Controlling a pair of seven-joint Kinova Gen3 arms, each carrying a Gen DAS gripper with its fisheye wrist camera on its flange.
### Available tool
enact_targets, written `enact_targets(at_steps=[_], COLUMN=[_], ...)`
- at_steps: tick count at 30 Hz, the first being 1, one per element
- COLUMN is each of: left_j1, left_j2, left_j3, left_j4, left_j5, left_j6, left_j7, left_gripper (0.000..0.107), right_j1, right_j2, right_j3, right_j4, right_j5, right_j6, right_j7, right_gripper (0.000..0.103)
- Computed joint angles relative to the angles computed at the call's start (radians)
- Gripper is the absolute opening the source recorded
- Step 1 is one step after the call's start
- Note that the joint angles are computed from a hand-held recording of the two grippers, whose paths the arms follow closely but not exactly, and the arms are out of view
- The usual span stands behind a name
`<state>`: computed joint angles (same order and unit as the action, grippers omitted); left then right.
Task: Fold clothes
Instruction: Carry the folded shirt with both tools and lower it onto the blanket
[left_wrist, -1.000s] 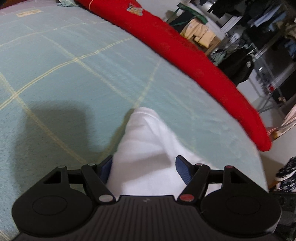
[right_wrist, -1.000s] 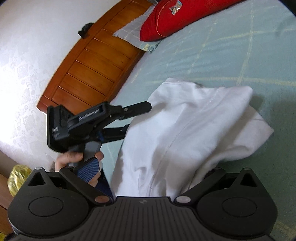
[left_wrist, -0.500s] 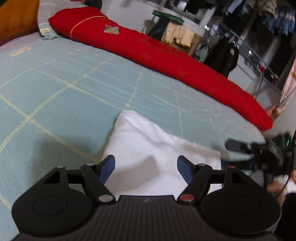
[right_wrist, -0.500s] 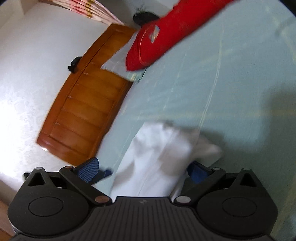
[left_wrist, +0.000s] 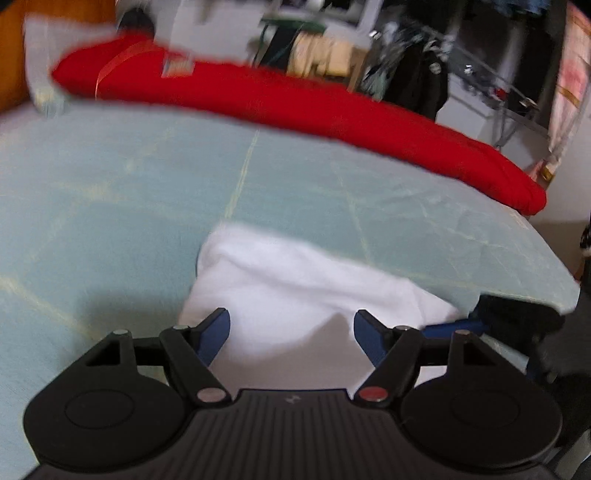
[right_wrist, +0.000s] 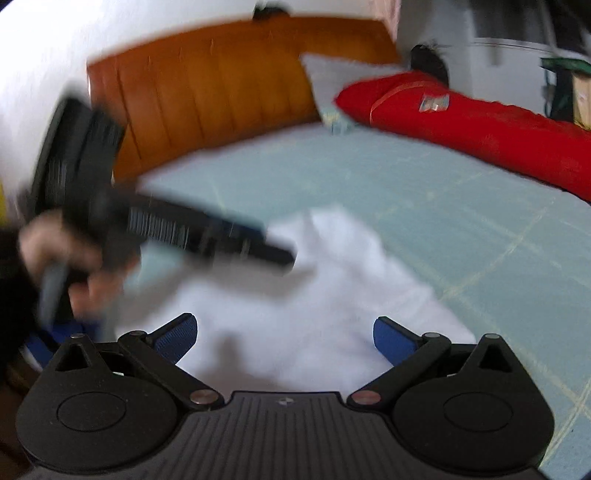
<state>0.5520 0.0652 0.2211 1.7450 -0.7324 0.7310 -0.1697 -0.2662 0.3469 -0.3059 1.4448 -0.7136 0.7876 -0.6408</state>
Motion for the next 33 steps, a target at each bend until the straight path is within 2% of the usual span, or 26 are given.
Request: enact_targets(at_steps=[2,4,6,8,10,12,13,15,19,22,25,30,33], left_j1=[0.027,0.044,0.04,0.058,0.06,0.06,0.057,0.082,0.118,0.164,0.205,0.246,0.301], left_j2=[0.011,0.028,0.029,0.019,0.022,0.044,0.053,0.045,0.013,-0.025,-0.032,-0.019,0.016], left_j3=[-0.034,-0.019,0.009,0.011,0.013,0.011,0.014,0.006,0.031,0.085,0.137,0.164,0.172], left_j4=[-0.01,-0.05,-0.085,-0.086,-0.089,-0.102,-0.104,-0.095,-0.099,-0.088,-0.084,-0.052,-0.112], left_j5=[0.022,-0.002,-0.018,-0.058,-0.056,-0.023,-0.01,-0.02,-0.04,-0.083,-0.084,-0.029,-0.07], left_j6=[0.005,0.072,0.124,0.13,0.137,0.167,0.179,0.19,0.249,0.325,0.407,0.447,0.55], left_j7=[-0.046,-0.052,-0.066,-0.058,-0.056,-0.064,-0.063,-0.041,-0.021,0.031,0.114,0.271,0.298], left_gripper=[0.075,0.075,0.075,0.076,0.077,0.077,0.077,0.078,0.077,0.08,0.081,0.082,0.082], right_j1=[0.021,0.05,0.036,0.078,0.088,0.054,0.011,-0.038,-0.03,0.02,0.021,0.003,0.009], right_j2=[0.02,0.016,-0.02,-0.051,-0.066,-0.086,-0.094,-0.108,-0.146,-0.188,-0.224,-0.263,-0.279], right_j3=[-0.016,-0.031,-0.007,-0.049,-0.067,-0.045,-0.006,0.023,0.035,0.034,0.071,0.114,0.139], right_j4=[-0.017,-0.011,0.015,0.041,0.059,0.08,0.101,0.147,0.161,0.178,0.201,0.219,0.228], right_j5=[0.026,-0.014,-0.057,-0.1,-0.138,-0.127,-0.097,-0.033,-0.038,-0.139,-0.189,-0.176,-0.176], right_j6=[0.019,0.02,0.005,0.032,0.062,0.07,0.049,-0.013,0.001,0.059,0.097,0.127,0.143], right_j7=[-0.034,-0.019,0.037,0.119,0.199,0.239,0.246,0.245,0.24,0.301,0.309,0.271,0.257], right_gripper=[0.103,0.103,0.103,0.103,0.103,0.103,0.103,0.103,0.103,0.103,0.103,0.103,0.103])
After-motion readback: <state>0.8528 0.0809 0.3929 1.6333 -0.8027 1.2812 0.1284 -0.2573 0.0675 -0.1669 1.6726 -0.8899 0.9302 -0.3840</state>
